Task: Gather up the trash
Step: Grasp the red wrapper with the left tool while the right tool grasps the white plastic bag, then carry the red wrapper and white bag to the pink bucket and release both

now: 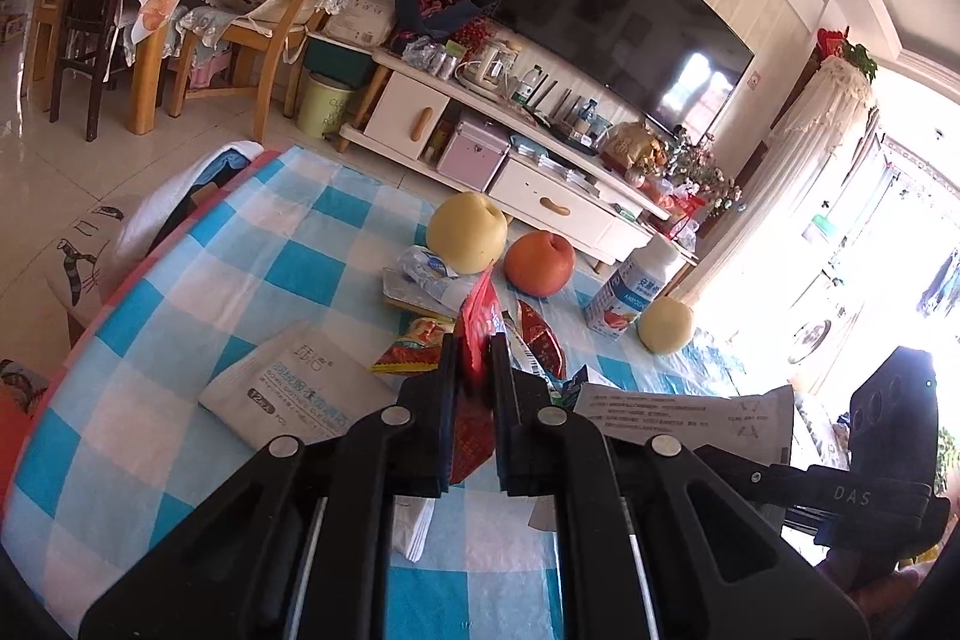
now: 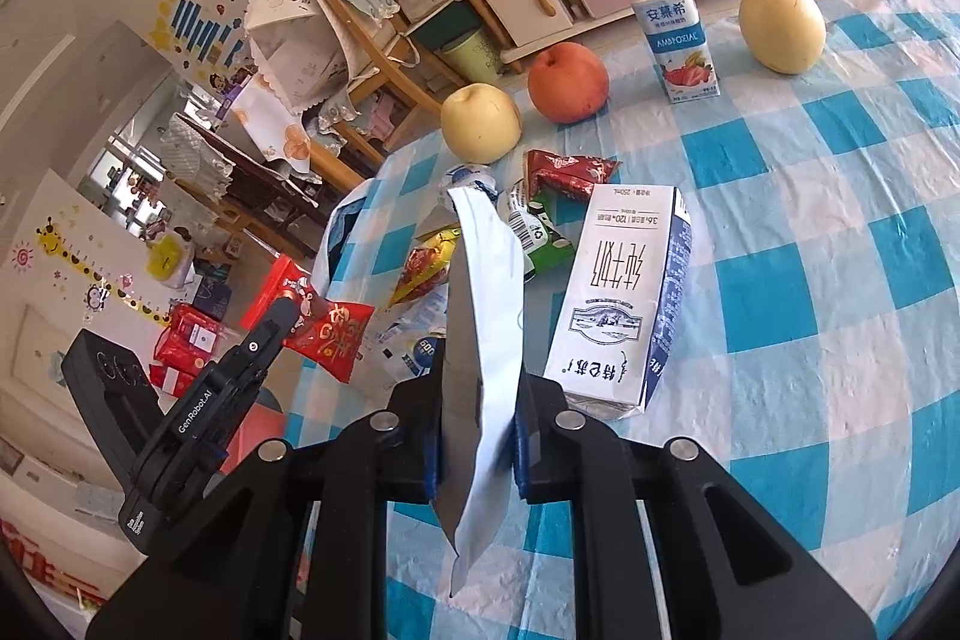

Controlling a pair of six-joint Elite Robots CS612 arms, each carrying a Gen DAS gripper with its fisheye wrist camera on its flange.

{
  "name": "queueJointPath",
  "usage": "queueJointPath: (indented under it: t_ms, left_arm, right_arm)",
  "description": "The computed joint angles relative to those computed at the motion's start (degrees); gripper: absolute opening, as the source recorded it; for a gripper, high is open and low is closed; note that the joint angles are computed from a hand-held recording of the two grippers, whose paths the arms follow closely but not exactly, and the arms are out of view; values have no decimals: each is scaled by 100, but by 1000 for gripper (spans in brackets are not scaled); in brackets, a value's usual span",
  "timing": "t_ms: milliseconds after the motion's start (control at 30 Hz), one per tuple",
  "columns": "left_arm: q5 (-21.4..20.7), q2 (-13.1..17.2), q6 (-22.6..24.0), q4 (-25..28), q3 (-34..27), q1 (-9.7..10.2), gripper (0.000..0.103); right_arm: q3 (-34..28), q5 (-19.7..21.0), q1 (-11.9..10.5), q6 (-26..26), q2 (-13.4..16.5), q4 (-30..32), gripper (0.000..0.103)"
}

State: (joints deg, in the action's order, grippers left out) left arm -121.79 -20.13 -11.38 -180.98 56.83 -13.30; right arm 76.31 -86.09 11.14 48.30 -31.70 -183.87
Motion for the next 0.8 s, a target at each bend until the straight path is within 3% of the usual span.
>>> queueJointPath:
  t_ms: [400,800]
  left_arm:
    - [372,-90,-623,-577,184,259,12]
    - [1378,-206,-1281,-1096,394,398,12]
  right_arm:
    - [-234,-44,182,-359,13,-57,18]
    - [-983,245,414,-732,276,197,18]
